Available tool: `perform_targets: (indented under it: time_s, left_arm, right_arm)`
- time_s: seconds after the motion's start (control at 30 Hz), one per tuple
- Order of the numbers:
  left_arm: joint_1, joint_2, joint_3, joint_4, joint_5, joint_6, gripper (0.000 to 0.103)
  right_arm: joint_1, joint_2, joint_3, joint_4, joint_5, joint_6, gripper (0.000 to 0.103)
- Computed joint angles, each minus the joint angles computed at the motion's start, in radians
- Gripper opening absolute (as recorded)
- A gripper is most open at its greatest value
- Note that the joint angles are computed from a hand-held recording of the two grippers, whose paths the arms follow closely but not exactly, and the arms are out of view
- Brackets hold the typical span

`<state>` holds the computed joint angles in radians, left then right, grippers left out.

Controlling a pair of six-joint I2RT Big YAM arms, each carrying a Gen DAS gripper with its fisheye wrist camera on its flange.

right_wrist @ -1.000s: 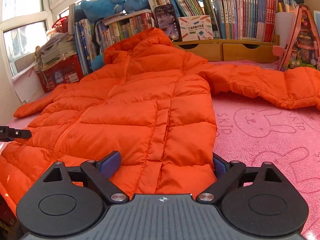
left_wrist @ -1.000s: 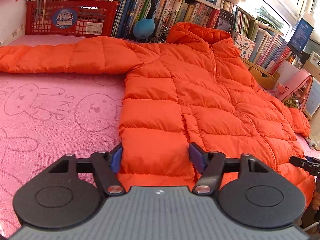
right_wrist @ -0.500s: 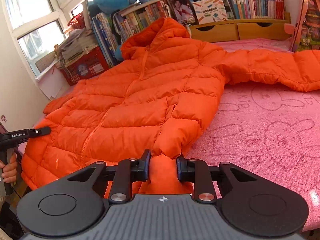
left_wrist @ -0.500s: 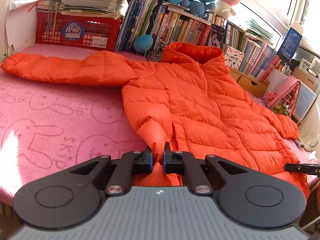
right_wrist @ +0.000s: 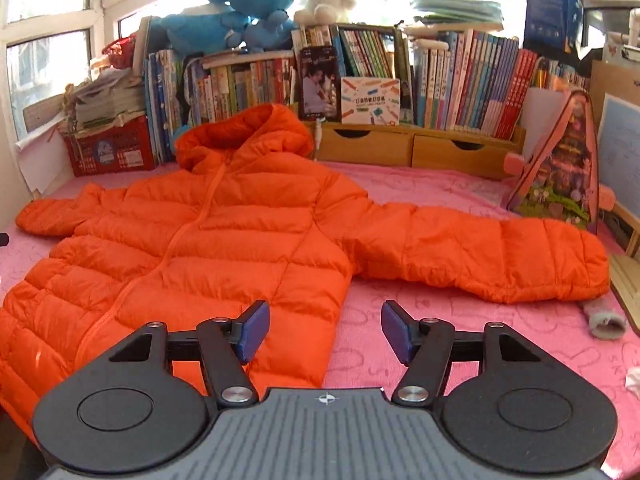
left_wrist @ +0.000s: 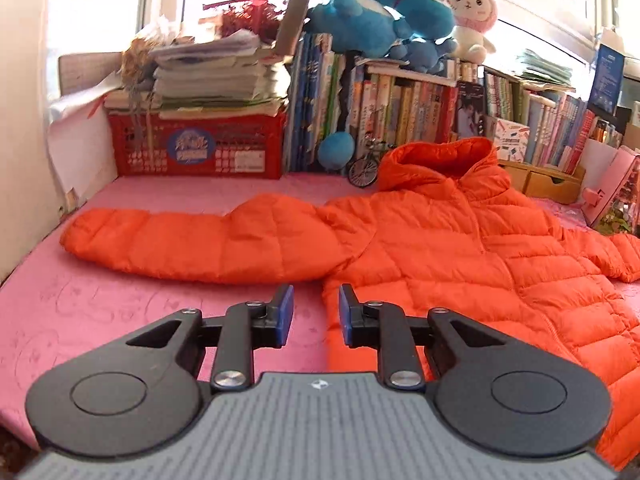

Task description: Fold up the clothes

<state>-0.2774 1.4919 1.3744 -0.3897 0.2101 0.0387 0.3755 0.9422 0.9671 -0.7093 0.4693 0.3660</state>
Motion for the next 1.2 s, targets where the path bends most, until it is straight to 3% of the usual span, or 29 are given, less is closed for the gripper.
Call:
perform_targets:
  time_s: [0.1, 0.2, 0.3, 0.37, 0.47, 0.5, 0.57, 0.7, 0.73, 0.83, 0.9, 1.0, 1.17, 1.2]
  left_arm:
    - [-0.074, 0.103, 0.106, 0.054, 0.014, -0.031, 0.024]
    - [-0.128, 0.249, 0.274, 0.012, 0.002, -0.081, 0.024]
    - [-0.172, 0.408, 0.485, -0.078, -0.048, -0.104, 0.024]
    - [-0.193, 0.473, 0.555, -0.091, -0.109, -0.089, 0.024]
    - [-0.203, 0.528, 0.594, -0.119, -0.162, -0.049, 0.024]
    - [-0.206, 0.544, 0.602, -0.127, -0.177, -0.036, 0.024]
    - [-0.208, 0.566, 0.599, -0.126, -0.218, -0.009, 0.024]
    - [-0.200, 0.580, 0.601, -0.137, -0.222, -0.035, 0.024]
    - [-0.202, 0.585, 0.610, -0.149, -0.230, -0.035, 0.024]
    - [-0.200, 0.593, 0.627, -0.174, -0.224, -0.045, 0.025]
    - [-0.195, 0.592, 0.627, -0.176, -0.208, -0.063, 0.025]
    - [-0.196, 0.596, 0.634, -0.180, -0.214, -0.060, 0.025]
    - [-0.197, 0.604, 0.647, -0.187, -0.225, -0.055, 0.026]
    - [-0.197, 0.606, 0.650, -0.188, -0.227, -0.053, 0.026]
  right_arm:
    - [-0.034, 0.168, 0.085, 0.200, -0.063, -0.163, 0.068]
    - [-0.059, 0.368, 0.219, 0.292, -0.119, -0.226, 0.067]
    - [-0.067, 0.581, 0.410, 0.287, -0.105, -0.214, 0.063]
    - [-0.078, 0.689, 0.516, 0.243, -0.111, -0.173, 0.061]
    - [-0.088, 0.762, 0.563, 0.186, -0.123, -0.159, 0.060]
    - [-0.085, 0.772, 0.553, 0.179, -0.102, -0.188, 0.060]
    - [-0.083, 0.772, 0.497, 0.244, -0.080, -0.257, 0.060]
    - [-0.072, 0.777, 0.478, 0.284, -0.031, -0.253, 0.065]
    - [-0.055, 0.786, 0.483, 0.291, 0.022, -0.289, 0.065]
    - [0.003, 0.808, 0.464, 0.389, 0.194, -0.512, 0.064]
    - [0.020, 0.797, 0.412, 0.497, 0.240, -0.668, 0.063]
    - [-0.017, 0.756, 0.375, 0.458, 0.227, -0.629, 0.063]
    - [-0.131, 0.652, 0.224, 0.492, 0.328, -0.641, 0.064]
    - [-0.159, 0.622, 0.183, 0.503, 0.340, -0.636, 0.072]
